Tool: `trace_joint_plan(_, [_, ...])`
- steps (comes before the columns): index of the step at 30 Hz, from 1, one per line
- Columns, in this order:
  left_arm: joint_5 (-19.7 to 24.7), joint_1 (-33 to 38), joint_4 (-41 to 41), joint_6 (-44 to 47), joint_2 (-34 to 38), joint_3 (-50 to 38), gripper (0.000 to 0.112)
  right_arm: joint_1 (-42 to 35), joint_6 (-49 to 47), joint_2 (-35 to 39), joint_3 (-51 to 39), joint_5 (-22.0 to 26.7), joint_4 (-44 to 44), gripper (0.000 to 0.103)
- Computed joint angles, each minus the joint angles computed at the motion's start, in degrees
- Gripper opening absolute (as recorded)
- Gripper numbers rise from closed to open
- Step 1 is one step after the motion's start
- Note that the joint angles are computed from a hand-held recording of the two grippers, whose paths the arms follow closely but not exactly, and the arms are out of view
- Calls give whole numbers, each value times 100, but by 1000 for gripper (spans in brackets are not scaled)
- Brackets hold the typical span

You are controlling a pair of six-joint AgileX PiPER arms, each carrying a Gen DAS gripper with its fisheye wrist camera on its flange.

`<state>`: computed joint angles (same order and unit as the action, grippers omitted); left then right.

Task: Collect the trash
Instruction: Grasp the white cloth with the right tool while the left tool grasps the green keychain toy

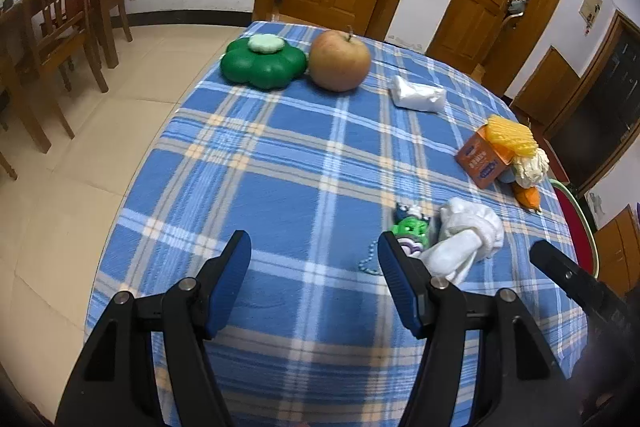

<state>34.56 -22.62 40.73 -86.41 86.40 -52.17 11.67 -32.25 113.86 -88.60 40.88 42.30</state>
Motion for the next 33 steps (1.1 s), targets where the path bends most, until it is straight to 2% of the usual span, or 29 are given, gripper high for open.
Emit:
trace_joint_plan(8, [-335,140,77,-172,-219,383,66,397,512,538,-641,242,-212,52])
trace_joint_plan(13, [-402,130,109,-207,-270,465,66,581,512,590,-623,72,-335,51])
trace_joint_plan(14, [-411,131,107,-205,-271,470,66,582,417,597,-601,73,-256,40])
trace_joint_plan(17, [-424,126,103,-203,-265,464,66,565,246,632,-596,139,-105,21])
trace_joint_plan(19, [-376,104,71,-192,-231,411,66,497,46,549,-473,122,73,17])
trace_joint_plan(27, [-381,-38,-68,11,2,158,66,-85,-787,-120,325,37,1010,16])
trace_joint_plan(33, [-397,-224,-55,175,275,-182,66,-575,-1007,-431,669,103,1223,16])
